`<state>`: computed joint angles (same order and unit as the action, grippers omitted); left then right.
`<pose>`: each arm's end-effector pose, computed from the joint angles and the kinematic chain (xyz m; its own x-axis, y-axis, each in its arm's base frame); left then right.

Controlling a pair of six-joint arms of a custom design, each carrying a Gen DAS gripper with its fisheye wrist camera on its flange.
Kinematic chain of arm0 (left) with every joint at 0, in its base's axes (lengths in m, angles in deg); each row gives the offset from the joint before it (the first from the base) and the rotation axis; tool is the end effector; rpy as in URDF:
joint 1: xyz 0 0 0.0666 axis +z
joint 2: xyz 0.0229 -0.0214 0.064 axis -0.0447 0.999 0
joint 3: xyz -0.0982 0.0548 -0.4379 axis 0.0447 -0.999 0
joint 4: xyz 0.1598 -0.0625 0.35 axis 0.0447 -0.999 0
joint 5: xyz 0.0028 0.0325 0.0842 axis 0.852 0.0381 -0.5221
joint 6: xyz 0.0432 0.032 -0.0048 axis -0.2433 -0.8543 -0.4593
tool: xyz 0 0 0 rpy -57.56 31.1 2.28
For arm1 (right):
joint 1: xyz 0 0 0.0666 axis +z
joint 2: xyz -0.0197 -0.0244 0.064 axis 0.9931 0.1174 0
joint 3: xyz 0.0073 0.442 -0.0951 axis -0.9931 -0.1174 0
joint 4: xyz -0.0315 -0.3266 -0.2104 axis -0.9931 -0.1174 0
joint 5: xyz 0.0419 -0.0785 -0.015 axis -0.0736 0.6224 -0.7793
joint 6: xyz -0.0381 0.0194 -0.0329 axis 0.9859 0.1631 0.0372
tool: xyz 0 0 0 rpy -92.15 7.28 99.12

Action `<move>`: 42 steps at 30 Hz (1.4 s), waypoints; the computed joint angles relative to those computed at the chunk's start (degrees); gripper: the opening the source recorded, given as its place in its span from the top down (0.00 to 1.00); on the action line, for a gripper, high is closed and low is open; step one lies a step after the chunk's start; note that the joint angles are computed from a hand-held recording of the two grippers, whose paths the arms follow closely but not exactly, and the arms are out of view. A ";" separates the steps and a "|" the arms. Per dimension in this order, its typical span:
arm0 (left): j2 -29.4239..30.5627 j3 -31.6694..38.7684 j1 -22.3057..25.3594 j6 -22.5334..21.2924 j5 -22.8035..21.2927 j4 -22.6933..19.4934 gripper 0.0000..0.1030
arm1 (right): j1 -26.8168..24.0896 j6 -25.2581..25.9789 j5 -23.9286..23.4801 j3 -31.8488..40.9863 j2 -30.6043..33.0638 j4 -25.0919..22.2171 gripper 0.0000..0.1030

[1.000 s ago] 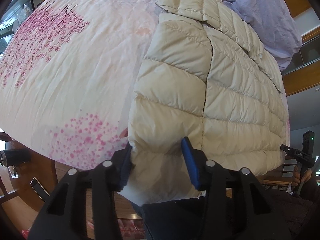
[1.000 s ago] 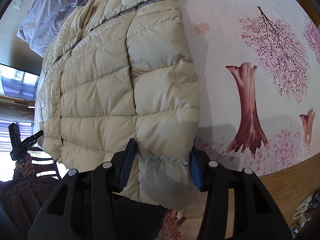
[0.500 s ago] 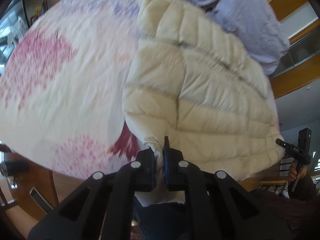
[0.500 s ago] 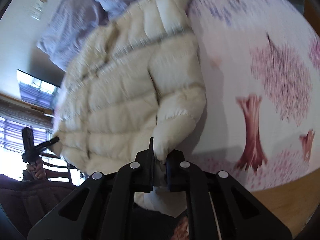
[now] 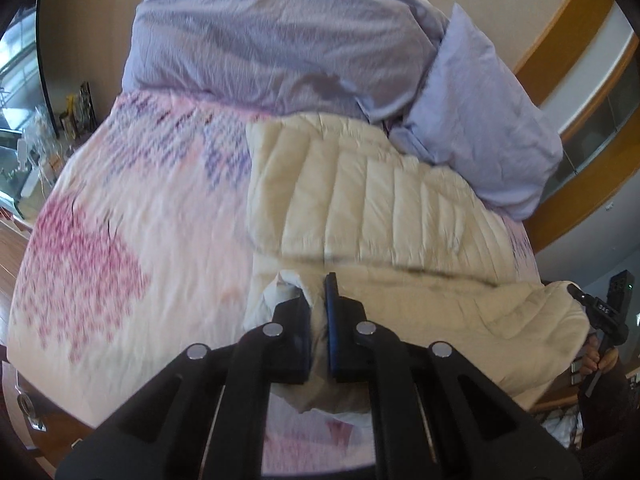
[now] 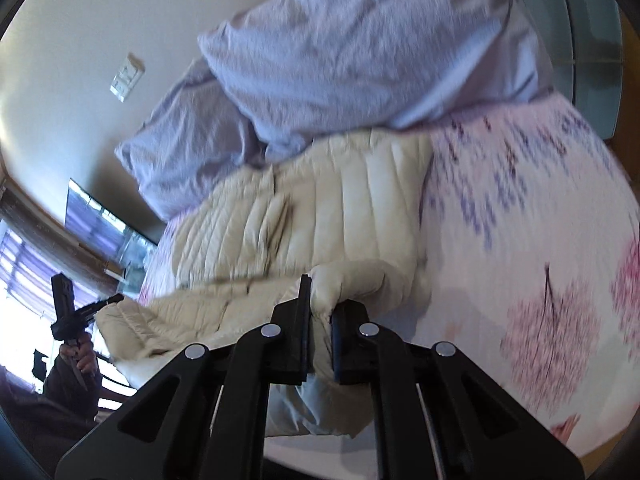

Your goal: Fold large clothes

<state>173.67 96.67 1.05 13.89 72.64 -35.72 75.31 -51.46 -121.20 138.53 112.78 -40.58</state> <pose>0.5079 0.0222 0.4142 -0.8071 -0.2903 -0.5141 -0.1107 0.9297 -0.3512 0.5426 -0.0558 0.4378 -0.8194 0.2229 -0.5281 -0.1136 0.8398 0.5308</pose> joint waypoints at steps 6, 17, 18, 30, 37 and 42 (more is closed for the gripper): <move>5.13 7.39 -0.89 0.57 -3.54 0.46 0.94 | 1.03 -4.21 3.81 6.02 5.01 2.31 0.92; 15.65 20.55 -2.18 3.79 -10.28 -2.54 0.94 | 3.61 -10.47 10.76 16.64 15.22 3.35 0.92; 16.39 21.37 -2.27 3.82 -10.52 -2.95 0.94 | 3.71 -11.25 10.91 17.48 16.09 3.31 0.92; 26.38 32.77 -1.59 6.56 -9.53 -8.66 0.94 | 4.22 -16.91 10.87 31.50 27.19 -3.76 0.91; 32.93 41.92 -1.62 8.54 -9.15 -13.87 0.78 | 3.59 -23.77 5.90 39.23 33.05 -6.48 0.59; 34.39 45.20 -1.84 8.17 -10.23 -14.78 0.50 | 3.42 -24.98 7.06 36.83 30.88 -1.19 0.43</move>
